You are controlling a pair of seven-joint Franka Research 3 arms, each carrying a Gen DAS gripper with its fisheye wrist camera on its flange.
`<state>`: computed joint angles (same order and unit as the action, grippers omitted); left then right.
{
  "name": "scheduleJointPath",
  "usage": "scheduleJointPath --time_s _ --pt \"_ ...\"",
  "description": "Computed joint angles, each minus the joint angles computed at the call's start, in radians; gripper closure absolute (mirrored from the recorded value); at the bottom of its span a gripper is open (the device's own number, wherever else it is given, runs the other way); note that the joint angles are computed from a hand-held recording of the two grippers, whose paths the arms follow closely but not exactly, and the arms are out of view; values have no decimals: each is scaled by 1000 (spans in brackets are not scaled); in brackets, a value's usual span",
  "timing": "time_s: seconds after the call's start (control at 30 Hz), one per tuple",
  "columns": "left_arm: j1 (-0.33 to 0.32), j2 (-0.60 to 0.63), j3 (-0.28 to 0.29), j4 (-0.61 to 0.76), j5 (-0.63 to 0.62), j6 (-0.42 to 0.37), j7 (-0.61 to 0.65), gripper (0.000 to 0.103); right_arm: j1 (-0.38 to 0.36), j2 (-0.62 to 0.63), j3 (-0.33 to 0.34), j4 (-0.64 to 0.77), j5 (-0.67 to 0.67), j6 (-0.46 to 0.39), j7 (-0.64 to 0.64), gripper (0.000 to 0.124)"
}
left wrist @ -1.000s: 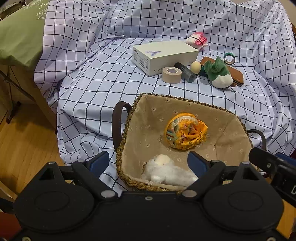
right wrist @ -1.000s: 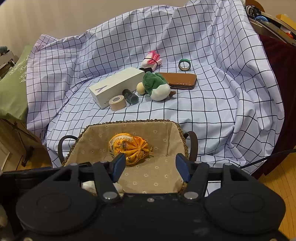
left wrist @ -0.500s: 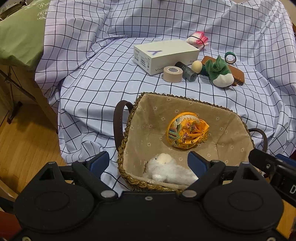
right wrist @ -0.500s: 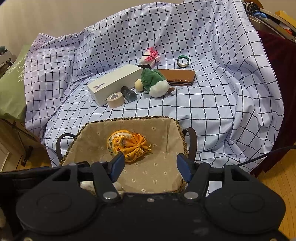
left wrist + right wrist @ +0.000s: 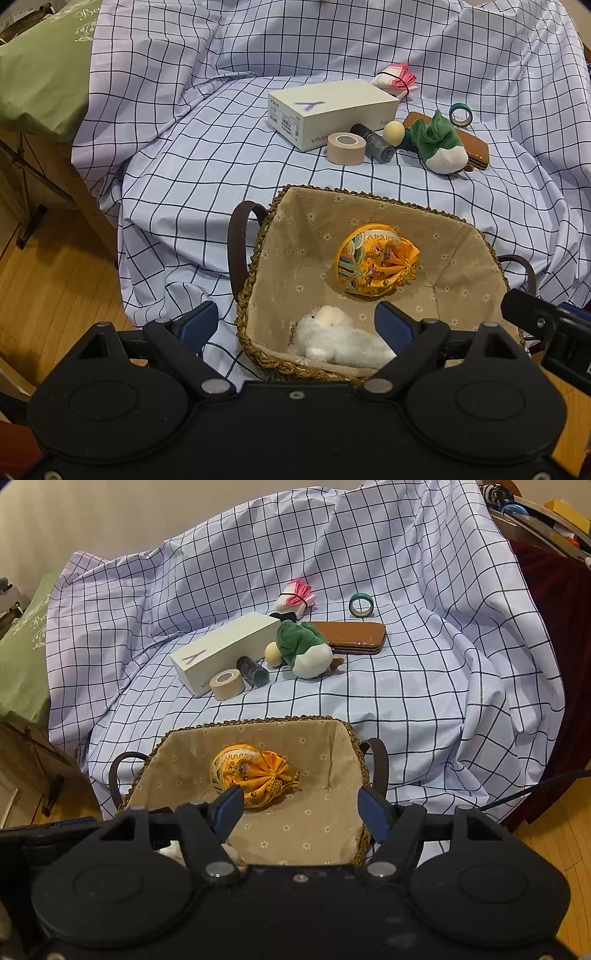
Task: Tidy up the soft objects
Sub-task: 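Withdraw both tools from the basket toward the remaining items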
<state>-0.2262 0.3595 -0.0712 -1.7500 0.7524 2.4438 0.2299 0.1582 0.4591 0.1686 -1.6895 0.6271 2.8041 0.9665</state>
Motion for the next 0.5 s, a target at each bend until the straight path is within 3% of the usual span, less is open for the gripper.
scheduleJointPath --time_s 0.3,0.5 --pt "-8 7 3 14 12 -18 2 15 3 13 0 14 -3 14 -1 53" --pt "-15 20 4 35 26 -39 10 15 31 41 -17 19 -53 154 12 48"
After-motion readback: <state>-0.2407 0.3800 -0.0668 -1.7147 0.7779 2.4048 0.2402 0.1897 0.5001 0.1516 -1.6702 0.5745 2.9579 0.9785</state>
